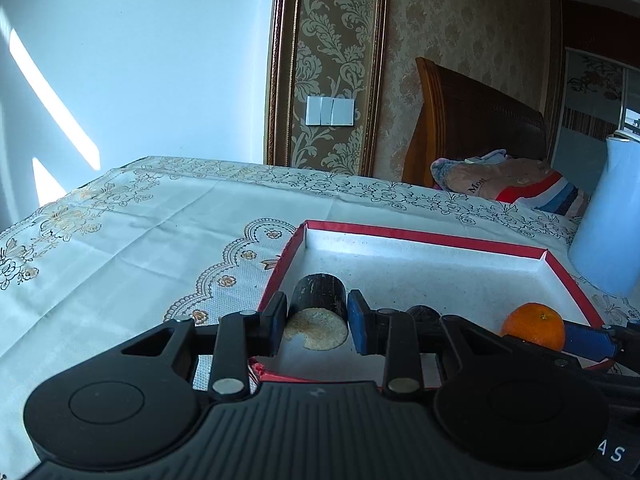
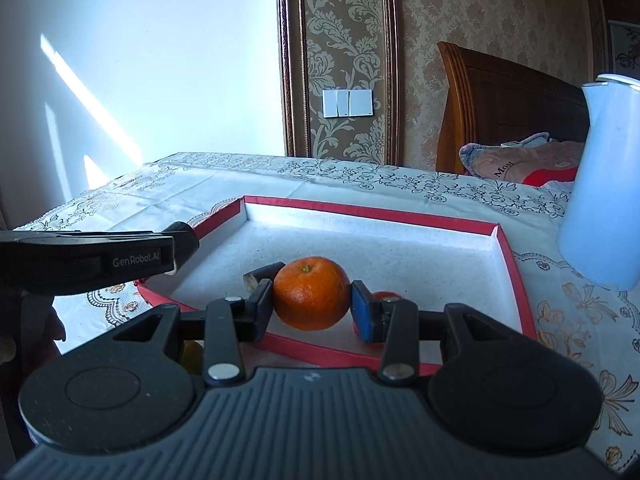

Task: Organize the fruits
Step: 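Carry the eggplant slice and tangerine into the red tray while opening both tools, then move the left tool to a brown round fruit while the right tool approaches a green lime piece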

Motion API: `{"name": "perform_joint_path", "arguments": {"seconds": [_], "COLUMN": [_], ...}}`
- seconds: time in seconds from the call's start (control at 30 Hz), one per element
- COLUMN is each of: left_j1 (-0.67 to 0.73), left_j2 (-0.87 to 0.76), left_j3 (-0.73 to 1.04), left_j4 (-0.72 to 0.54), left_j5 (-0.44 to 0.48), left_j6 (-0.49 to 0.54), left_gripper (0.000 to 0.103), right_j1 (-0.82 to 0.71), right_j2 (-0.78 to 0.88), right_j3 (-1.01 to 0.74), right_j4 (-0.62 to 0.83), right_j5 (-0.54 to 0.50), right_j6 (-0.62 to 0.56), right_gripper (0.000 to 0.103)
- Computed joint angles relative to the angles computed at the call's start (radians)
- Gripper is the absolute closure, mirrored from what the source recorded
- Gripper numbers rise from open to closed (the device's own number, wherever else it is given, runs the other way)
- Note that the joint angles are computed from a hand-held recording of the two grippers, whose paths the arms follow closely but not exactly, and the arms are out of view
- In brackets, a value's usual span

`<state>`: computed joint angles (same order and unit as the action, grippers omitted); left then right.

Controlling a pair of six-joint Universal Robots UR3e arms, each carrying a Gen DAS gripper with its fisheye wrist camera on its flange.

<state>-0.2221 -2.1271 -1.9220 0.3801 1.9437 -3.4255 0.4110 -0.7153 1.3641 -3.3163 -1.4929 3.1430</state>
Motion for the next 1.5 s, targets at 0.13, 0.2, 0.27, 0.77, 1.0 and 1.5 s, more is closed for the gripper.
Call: {"name": "perform_joint_path", "arguments": {"seconds": [0.13, 0.2, 0.27, 0.77, 1.0, 1.5], "left_j1": [0.016, 0.018, 0.021, 0.017, 0.017, -0.006], "left_j2": [-0.039, -0.055, -0.068, -0.102, -0.061, 0.074], "left_j3": [0.04, 0.062, 0.085, 0.109, 0.029, -0.369], "left_j4": [-0.022, -0.04, -0.068, -0.07, 0.015, 0.311], "left_j5": [-0.048, -0.059, -0.068, -0.057, -0.04, -0.073], "left_j6": [0.01, 0.016, 0.019, 0.021, 0.013, 0.043], "left_gripper": [0.071, 0.071, 0.071, 0.057, 0.048, 0.035], "right_j1": [-0.005, -0.01, -0.011, -0.018, -0.026, -0.126], "right_j2": [0.045, 0.058, 0.064, 0.091, 0.065, -0.181], "right_j3": [-0.062, -0.075, -0.078, -0.11, -0.058, 0.5], "right_j4": [0.048, 0.059, 0.059, 0.079, 0.045, -0.341], "right_j5": [0.012, 0.018, 0.021, 0.041, 0.051, 0.19], "right_j6": [0.013, 0.021, 0.02, 0.03, 0.042, 0.083], "right_gripper": [0.064, 0.064, 0.064, 0.064, 0.064, 0.064]}}
